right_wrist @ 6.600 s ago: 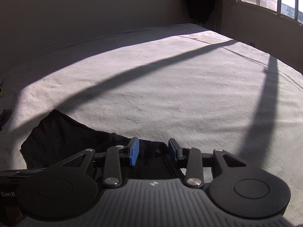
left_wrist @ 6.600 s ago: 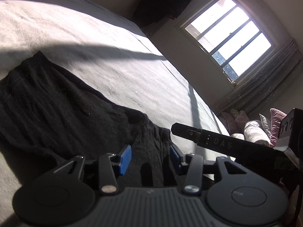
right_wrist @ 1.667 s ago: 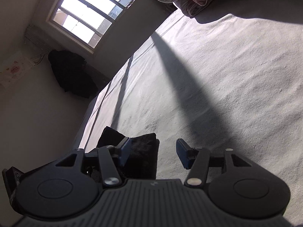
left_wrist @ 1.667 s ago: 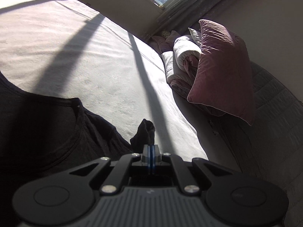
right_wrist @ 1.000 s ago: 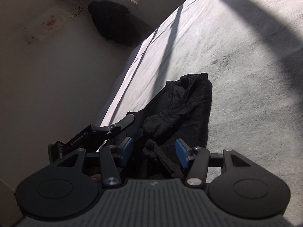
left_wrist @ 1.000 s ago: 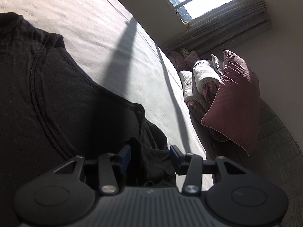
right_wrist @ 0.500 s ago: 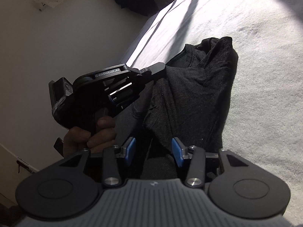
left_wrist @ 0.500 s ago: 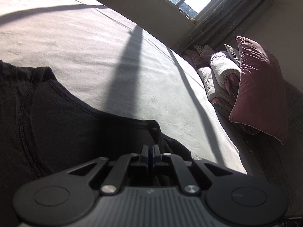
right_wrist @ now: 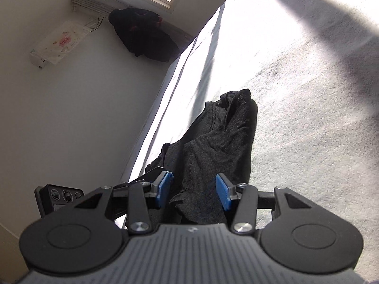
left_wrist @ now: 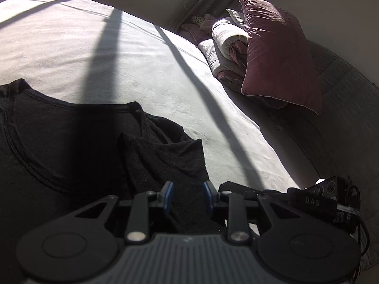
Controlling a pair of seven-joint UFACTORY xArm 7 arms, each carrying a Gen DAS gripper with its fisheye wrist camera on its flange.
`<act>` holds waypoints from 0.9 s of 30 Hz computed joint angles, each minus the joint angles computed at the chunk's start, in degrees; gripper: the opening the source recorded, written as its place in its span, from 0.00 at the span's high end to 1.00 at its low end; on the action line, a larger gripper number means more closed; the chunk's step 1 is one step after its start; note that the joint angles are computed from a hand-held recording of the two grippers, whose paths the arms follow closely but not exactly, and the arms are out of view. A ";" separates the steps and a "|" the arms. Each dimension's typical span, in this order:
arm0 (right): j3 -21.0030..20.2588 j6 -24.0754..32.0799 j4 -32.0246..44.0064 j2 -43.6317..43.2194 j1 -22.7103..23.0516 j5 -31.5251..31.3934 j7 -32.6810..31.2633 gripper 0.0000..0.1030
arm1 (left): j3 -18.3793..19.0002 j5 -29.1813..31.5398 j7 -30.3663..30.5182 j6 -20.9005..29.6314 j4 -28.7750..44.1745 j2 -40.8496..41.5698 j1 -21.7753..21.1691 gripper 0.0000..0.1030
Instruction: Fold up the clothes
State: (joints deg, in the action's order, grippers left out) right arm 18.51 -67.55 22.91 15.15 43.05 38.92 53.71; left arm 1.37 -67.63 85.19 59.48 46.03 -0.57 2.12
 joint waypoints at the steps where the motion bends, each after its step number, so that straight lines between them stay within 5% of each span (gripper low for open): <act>1: 0.16 -0.39 -0.01 0.29 0.15 0.42 0.47 0.52 | -0.66 2.01 -0.20 -3.31 -0.73 -0.21 -0.60 0.73; 3: 0.29 2.34 0.93 -0.31 0.66 2.95 -1.98 0.54 | -0.69 2.85 0.60 -5.84 -1.66 -0.33 -0.88 0.84; 5: 0.26 4.51 1.79 -0.90 1.00 4.93 -4.18 0.55 | 0.08 3.83 -0.19 -4.30 -1.49 -0.58 -0.28 0.83; 8: 0.36 2.70 1.14 -1.09 1.24 5.26 -3.31 0.54 | 1.31 1.80 1.00 -3.37 -2.60 -2.38 0.90 0.74; 13: -0.11 4.93 1.69 -0.62 0.44 3.78 -4.25 0.54 | 2.15 1.78 -1.74 -10.02 -4.57 -5.11 1.31 0.69; 18: -0.14 5.81 1.49 -2.20 0.46 4.31 -5.26 0.53 | 5.13 -0.56 -1.24 -13.98 -5.70 -8.30 3.04 0.46; 27: -0.55 7.87 2.66 -2.63 -0.35 3.48 -7.84 0.51 | 7.86 -3.38 -9.58 -23.74 -0.43 -3.81 7.47 0.34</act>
